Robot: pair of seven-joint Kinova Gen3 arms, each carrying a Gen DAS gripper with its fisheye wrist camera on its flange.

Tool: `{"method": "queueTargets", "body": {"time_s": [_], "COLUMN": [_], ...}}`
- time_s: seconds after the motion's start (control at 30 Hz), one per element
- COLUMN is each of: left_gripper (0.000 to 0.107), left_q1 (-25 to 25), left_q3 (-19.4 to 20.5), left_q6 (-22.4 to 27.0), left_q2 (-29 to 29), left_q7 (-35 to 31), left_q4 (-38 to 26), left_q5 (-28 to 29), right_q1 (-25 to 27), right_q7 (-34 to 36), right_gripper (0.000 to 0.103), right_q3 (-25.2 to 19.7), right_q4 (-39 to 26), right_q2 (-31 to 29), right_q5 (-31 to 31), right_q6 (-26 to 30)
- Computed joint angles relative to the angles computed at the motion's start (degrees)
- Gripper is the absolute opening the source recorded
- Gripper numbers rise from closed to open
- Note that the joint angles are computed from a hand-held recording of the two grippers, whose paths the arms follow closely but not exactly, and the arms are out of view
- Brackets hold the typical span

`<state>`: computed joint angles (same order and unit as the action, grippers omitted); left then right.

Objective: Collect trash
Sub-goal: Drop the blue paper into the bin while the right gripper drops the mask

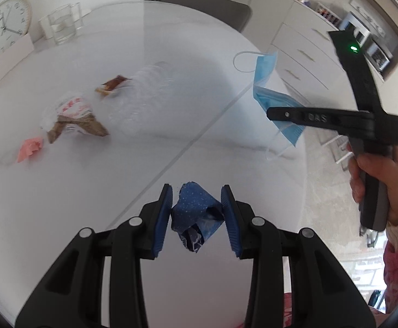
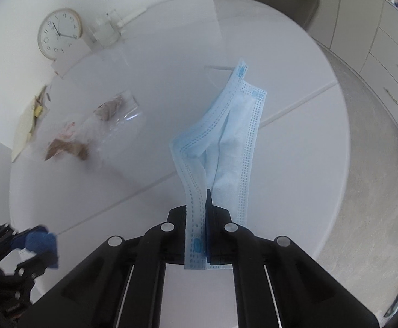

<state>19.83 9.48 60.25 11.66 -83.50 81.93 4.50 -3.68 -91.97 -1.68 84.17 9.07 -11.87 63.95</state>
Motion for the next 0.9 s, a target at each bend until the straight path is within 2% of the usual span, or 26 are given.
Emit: {"method": "queueTargets", "body": {"time_s": [0.23, 0.37, 0.57, 0.67, 0.7, 0.73, 0.8, 0.9], "left_gripper": [0.036, 0.036, 0.036, 0.036, 0.036, 0.036, 0.036, 0.036], "left_q1": [4.2, 7.8, 12.1, 13.9, 14.5, 14.8, 15.9, 16.9], "left_q3": [2.9, 3.9, 4.5, 4.7, 4.7, 4.8, 4.9, 5.1], "left_q6": [-0.2, 0.0, 0.5, 0.8, 0.9, 1.0, 1.2, 1.2], "left_q2": [-0.2, 0.1, 0.5, 0.6, 0.6, 0.6, 0.8, 0.6], "left_q7": [-0.7, 1.0, 5.5, 8.2, 9.2, 9.8, 11.6, 13.5], "left_q4": [0.7, 1.0, 1.2, 1.6, 1.8, 1.9, 2.2, 2.9], "left_q5": [2.1, 1.5, -0.5, -1.7, -2.3, -2.6, -3.4, -4.2], "right_q1": [2.9, 3.3, 3.2, 3.2, 3.3, 3.4, 4.1, 4.7], "right_q7": [1.3, 1.7, 5.2, 9.3, 11.0, 11.8, 12.2, 13.1], "right_gripper": [0.007, 0.007, 0.007, 0.013, 0.029, 0.055, 0.081, 0.092], "right_q3": [3.0, 4.2, 6.9, 8.7, 9.1, 8.8, 8.2, 8.4], "right_q4": [13.2, 19.1, 27.4, 30.7, 31.5, 32.4, 33.0, 32.5], "right_q2": [-16.4, -22.0, -25.6, -25.2, -24.8, -24.4, -24.8, -25.5], "right_q5": [-1.3, 0.0, -1.4, -2.6, -3.0, -3.0, -2.3, -2.0], "right_q6": [4.0, 6.7, 7.4, 6.8, 6.8, 6.3, 6.3, 7.5]}}
